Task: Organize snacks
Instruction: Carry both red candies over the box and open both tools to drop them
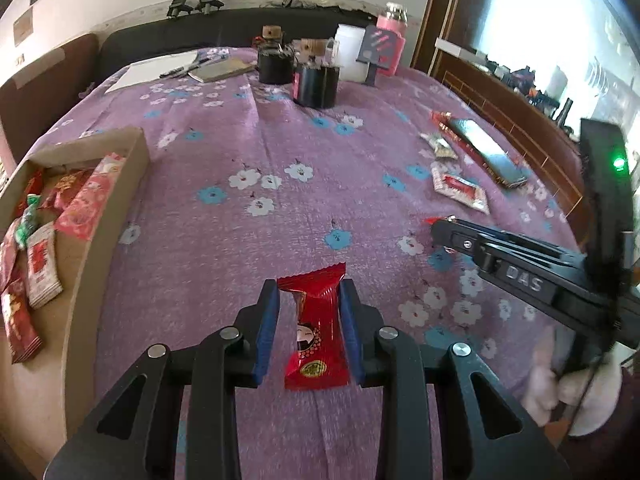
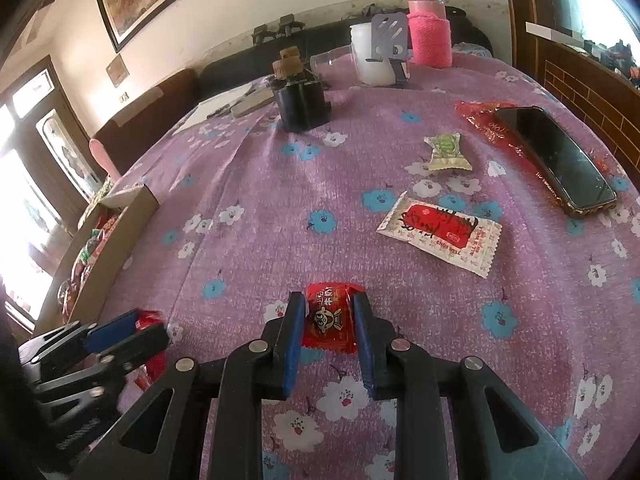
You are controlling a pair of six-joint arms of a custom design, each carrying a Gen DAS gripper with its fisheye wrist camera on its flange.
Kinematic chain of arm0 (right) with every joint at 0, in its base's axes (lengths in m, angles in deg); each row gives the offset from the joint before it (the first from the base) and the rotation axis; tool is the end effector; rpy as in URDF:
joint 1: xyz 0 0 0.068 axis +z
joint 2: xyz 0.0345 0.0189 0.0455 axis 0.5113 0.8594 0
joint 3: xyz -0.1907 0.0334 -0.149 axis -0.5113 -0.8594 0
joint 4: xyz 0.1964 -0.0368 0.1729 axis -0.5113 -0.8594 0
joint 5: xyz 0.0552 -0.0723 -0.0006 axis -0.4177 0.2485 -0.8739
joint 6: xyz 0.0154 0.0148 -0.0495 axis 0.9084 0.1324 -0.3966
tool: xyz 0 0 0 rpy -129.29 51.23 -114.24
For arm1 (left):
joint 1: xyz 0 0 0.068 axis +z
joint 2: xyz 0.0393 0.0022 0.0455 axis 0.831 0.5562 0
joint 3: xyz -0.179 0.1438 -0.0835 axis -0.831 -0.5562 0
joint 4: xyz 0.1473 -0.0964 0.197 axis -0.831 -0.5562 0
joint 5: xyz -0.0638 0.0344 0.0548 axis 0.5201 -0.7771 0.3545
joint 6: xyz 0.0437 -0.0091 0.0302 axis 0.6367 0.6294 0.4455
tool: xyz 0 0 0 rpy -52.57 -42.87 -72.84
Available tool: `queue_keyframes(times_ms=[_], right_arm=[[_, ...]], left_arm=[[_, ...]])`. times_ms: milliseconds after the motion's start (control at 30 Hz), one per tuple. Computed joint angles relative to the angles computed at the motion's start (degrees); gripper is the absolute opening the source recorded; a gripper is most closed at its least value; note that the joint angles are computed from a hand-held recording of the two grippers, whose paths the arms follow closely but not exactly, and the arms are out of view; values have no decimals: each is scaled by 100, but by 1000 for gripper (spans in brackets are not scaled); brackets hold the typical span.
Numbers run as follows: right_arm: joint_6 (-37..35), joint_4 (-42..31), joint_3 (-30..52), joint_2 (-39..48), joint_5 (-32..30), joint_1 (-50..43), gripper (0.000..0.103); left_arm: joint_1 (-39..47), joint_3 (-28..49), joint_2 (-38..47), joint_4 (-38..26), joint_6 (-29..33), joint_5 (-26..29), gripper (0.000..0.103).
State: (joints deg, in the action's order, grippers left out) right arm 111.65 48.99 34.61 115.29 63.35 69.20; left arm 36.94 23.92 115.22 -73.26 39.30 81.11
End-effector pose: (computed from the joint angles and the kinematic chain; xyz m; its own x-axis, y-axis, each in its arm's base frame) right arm 0.1788 0.1206 0.0916 -0.6472 0.4809 -0.5915 0.4296 0.8710 0.2382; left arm 0.2741 -0.1084 0.0941 -0.6283 0.4470 -0.6367 0.6580 0.7420 -0.1285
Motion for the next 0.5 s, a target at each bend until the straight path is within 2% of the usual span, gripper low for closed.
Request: queue_keyframes(times_ms=[233,500], right_arm=[[109,-115,31,-30,287,142,25],[258,-538,329,148,739,392,25]], left_arm=[[590,-204,-610,-407,210,514,27],[1883,-86,-1161,-1210,735,1476,28]])
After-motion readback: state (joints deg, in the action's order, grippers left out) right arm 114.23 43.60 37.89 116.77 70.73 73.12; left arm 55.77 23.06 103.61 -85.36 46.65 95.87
